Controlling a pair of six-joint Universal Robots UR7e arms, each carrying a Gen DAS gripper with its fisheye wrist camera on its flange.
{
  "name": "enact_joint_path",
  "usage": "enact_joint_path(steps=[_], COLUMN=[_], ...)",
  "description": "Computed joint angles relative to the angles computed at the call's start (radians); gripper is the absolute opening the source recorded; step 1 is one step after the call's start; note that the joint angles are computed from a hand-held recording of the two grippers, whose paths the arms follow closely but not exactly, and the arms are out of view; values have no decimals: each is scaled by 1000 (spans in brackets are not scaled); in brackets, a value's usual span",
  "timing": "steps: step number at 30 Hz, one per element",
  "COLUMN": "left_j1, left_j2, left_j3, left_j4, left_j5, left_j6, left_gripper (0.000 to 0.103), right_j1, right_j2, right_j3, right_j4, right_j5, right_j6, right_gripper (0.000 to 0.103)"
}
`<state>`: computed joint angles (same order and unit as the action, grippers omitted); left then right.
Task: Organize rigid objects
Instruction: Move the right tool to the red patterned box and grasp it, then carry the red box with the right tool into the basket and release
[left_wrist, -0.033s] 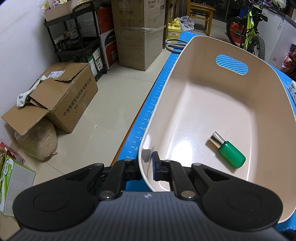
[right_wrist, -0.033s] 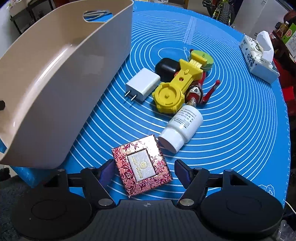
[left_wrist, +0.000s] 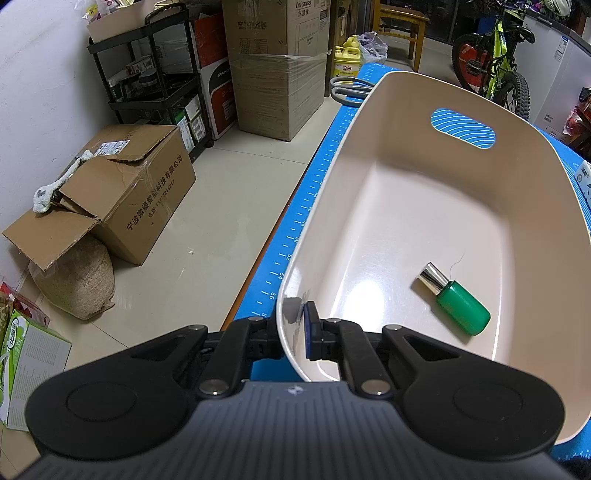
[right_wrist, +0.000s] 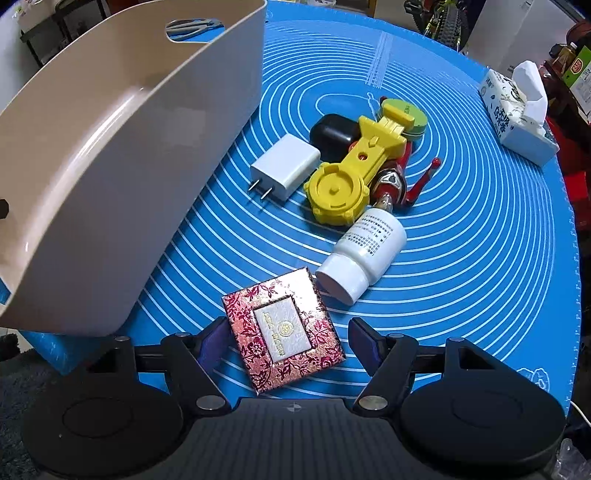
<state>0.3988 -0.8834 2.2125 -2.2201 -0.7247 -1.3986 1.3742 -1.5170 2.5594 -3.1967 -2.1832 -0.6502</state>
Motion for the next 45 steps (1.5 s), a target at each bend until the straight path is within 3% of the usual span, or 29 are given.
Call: enact_joint_path(steps=[6,11,15,20,25,35,45], left_j1=[0,0,0,0,0,0,0], left_j2=[1,1,0,1,1,1,0], left_j3=[-1,-1,0,0,-1,0,0], left_j4=[0,0,-1,-1,-1,0,0], left_j5=[0,0,0,0,0,0,0], left_j6=[0,0,0,0,0,0,0], left_gripper=[12,12,12,12,12,12,12], right_j1=[-27,-35,-24,-11,9,120,260], right_j2=[35,47,62,31,-43,-111,4], right_j3=[3,14,34,55,59,39,-29], right_j4=[-48,-77,-132,-160,-118,-128,-202], right_j5=[26,41,33,51,80,131,147], right_j6=[-10,-30,-75,-105,-96,-54,4], right_gripper=[75,62,61,61,61,61,61])
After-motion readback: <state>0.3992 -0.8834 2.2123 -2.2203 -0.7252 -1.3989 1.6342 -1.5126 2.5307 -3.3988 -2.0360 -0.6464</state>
